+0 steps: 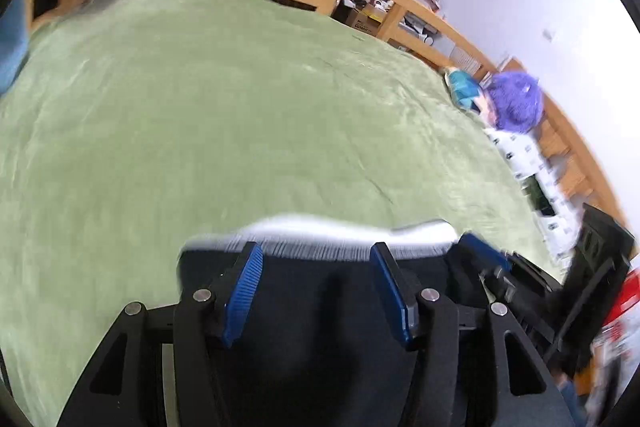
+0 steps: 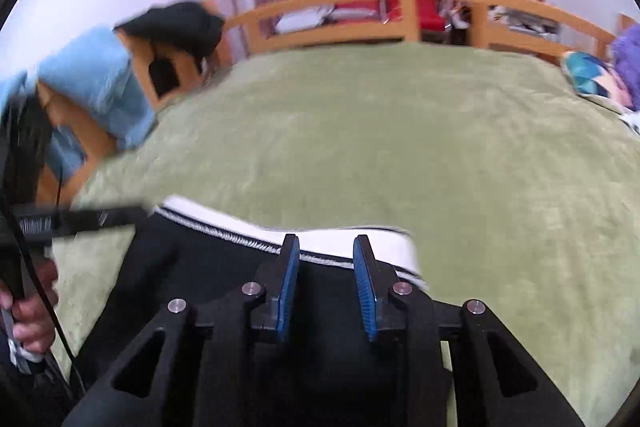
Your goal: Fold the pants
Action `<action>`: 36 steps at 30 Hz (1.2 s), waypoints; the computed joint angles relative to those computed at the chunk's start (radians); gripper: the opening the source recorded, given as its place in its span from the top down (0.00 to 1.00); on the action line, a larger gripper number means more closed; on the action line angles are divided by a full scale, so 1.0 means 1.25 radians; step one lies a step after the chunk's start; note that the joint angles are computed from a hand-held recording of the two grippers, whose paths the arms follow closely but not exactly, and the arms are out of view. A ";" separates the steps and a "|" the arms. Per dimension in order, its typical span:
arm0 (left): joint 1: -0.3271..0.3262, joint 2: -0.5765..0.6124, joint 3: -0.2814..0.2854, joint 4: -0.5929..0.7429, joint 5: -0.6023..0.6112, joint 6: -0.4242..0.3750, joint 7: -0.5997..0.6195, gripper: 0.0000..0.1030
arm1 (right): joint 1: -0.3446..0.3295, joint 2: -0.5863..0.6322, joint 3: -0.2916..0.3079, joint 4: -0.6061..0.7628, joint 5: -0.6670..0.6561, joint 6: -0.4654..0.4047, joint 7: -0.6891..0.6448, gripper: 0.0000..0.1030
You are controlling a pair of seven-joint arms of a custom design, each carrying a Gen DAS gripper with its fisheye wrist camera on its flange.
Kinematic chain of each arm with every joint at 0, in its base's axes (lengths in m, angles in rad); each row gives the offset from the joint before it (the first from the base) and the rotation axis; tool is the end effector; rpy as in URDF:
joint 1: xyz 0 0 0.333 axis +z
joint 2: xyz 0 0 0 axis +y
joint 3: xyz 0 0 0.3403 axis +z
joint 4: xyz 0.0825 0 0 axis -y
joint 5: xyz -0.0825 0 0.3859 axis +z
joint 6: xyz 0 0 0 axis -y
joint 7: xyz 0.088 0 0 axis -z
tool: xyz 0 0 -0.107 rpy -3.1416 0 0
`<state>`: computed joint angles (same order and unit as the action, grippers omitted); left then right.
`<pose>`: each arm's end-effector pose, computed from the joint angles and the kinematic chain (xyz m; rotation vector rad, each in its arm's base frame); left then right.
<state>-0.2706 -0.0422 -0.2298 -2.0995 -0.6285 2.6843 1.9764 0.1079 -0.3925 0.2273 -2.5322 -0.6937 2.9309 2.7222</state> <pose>0.5163 -0.2631 0.5281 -1.5428 2.4006 -1.0996 0.4073 0.1932 0.5073 -1.5292 1.8167 -0.6446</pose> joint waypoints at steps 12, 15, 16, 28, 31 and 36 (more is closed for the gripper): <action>0.052 0.024 0.004 -0.018 0.085 -0.043 -0.110 0.57 | 0.017 0.020 -0.028 0.005 0.090 -0.183 -0.025 0.93; 0.048 -0.051 0.025 -0.059 0.040 -0.082 -0.055 0.43 | 0.029 -0.077 -0.010 -0.034 0.046 -0.210 0.026 0.66; 0.043 -0.076 0.035 -0.080 -0.001 -0.099 -0.020 0.43 | 0.040 -0.118 -0.009 -0.066 0.044 -0.194 0.041 0.62; 0.018 -0.204 0.030 -0.191 0.101 -0.108 -0.109 0.40 | 0.133 -0.245 0.036 -0.129 0.144 -0.327 0.143 0.60; 0.006 -0.265 0.028 -0.221 0.111 -0.123 -0.116 0.39 | 0.179 -0.275 0.048 -0.119 0.176 -0.401 0.142 0.60; -0.014 -0.370 0.033 -0.271 0.104 -0.135 -0.114 0.39 | 0.229 -0.322 0.079 -0.086 0.203 -0.515 0.169 0.59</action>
